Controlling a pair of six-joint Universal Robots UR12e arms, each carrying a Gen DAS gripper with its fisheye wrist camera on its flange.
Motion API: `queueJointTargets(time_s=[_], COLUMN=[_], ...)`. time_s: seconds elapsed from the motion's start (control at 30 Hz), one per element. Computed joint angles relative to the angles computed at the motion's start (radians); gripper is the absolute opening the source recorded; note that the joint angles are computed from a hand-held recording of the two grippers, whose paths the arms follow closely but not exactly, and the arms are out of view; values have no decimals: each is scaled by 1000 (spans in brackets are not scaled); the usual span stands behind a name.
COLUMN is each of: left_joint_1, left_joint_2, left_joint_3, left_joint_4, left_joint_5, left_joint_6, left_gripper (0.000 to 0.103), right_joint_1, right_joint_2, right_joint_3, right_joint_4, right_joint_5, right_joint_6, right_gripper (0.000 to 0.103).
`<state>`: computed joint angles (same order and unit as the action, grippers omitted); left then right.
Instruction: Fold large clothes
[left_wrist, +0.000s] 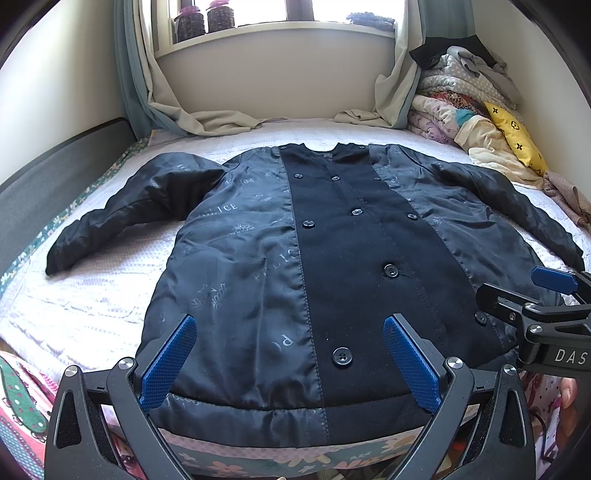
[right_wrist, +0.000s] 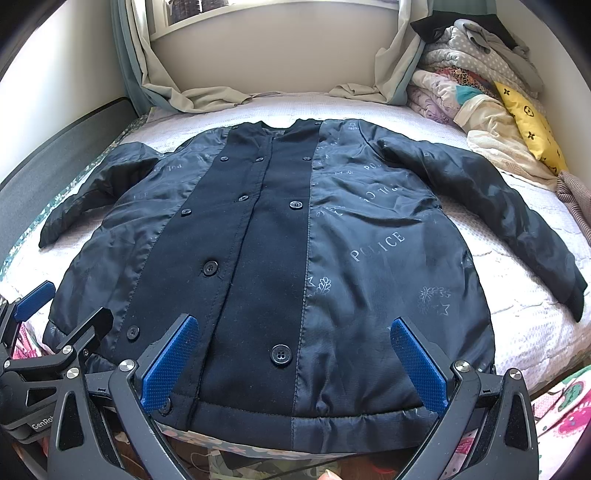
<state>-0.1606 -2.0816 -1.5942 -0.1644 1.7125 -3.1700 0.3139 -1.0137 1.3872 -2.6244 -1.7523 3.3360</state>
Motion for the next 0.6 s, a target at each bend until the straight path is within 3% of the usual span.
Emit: queueJointTargets(time_s=[0.2,0.43,0.6], left_joint_1=[6,35,67], left_joint_2=[4,12,-7], left_joint_3=[-8,59,157], left_joint_4=[0,-101,-152], left_joint_5=[-6,27,67], left_joint_6=[-8,-52,-59], left_gripper=[102,102,102], right_joint_1=[-1,-12,-38], right_joint_2=[-1,3,39], right_joint_3=[-1,-56,-179], right_joint_4=[9,67,180], right_joint_5=[8,50,160], right_joint_6=[-6,-46,-92], right_gripper=[103,103,103])
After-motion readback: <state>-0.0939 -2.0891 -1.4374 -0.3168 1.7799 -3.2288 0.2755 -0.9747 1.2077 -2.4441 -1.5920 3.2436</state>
